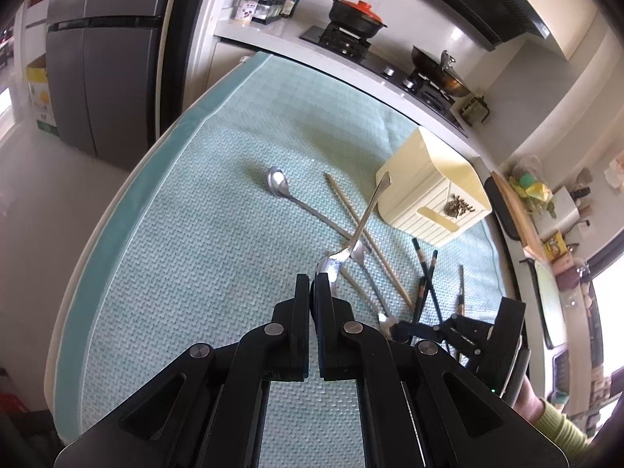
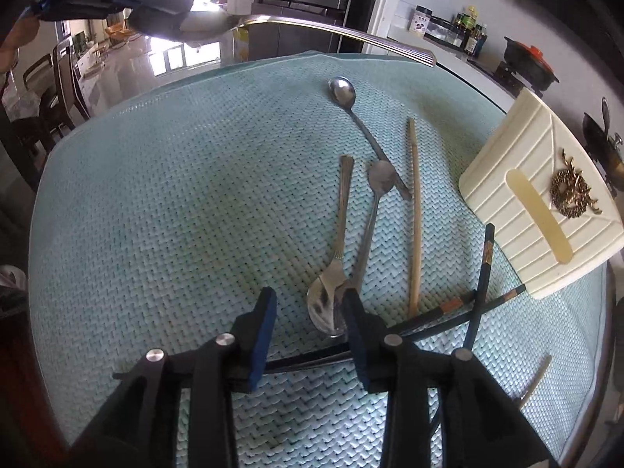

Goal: Organize utensils
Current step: 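Close the right tool on a small silver spoon on the towel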

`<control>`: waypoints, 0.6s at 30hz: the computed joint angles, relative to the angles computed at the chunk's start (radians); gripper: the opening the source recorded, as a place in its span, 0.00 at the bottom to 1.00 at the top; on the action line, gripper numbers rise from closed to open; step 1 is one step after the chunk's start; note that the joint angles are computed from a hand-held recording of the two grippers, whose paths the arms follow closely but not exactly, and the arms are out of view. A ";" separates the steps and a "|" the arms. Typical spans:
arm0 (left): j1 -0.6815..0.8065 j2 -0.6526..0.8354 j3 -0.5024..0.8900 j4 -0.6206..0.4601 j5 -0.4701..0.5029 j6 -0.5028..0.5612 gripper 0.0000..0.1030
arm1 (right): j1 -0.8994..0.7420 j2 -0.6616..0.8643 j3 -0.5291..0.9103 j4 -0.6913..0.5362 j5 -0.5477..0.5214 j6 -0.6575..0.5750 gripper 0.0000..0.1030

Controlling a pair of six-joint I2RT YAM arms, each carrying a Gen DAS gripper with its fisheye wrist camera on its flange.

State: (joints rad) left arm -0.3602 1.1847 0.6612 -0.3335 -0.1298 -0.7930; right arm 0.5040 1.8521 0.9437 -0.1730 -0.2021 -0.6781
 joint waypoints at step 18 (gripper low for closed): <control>-0.012 -0.020 -0.018 -0.006 -0.002 -0.018 0.00 | -0.101 0.083 0.124 -0.041 -0.125 0.094 0.02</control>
